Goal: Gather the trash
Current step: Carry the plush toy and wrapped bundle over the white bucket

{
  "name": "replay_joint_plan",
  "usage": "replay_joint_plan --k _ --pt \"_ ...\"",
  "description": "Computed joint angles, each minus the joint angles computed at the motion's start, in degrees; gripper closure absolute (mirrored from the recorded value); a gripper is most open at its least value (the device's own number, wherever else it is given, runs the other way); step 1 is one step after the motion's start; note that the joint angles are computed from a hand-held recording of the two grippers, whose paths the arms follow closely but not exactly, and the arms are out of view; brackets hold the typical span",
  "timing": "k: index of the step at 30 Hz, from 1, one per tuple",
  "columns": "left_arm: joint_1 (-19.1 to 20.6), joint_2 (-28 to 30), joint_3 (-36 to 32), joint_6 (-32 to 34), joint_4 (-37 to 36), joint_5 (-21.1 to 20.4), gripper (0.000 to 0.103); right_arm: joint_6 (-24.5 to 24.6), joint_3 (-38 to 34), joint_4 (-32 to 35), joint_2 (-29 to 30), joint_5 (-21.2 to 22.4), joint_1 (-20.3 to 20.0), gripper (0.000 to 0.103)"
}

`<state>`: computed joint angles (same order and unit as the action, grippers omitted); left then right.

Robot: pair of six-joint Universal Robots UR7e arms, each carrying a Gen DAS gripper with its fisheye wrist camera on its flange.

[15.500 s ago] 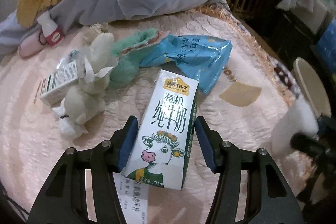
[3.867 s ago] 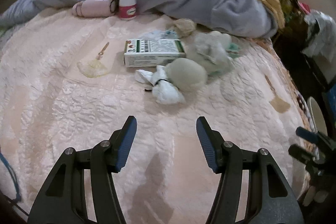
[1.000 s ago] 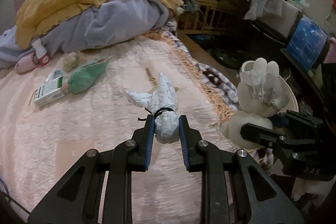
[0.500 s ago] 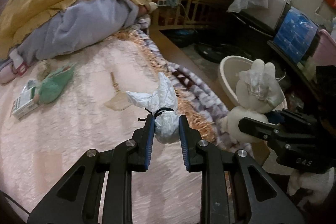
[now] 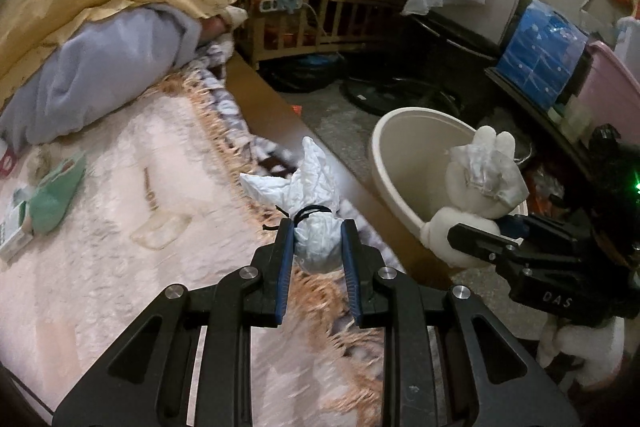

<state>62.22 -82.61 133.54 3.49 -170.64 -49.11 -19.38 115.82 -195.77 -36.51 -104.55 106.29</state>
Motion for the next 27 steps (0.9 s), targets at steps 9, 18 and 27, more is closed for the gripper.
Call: replay_joint_plan --k 9,18,27 --pt "-0.7 5.6 -3.0 1.4 -1.3 -0.8 0.082 0.5 0.9 -1.7 -1.4 -0.1 -3.1 0.053" --pt "-1.1 10.1 -5.5 2.0 -2.5 -1.7 0.082 1.4 1.0 -3.6 -1.5 0.5 -5.5 0.053" --pt "-0.8 14.2 -7.9 2.7 -3.3 -2.6 0.082 1.8 0.0 -3.7 -1.0 0.0 -7.3 0.053"
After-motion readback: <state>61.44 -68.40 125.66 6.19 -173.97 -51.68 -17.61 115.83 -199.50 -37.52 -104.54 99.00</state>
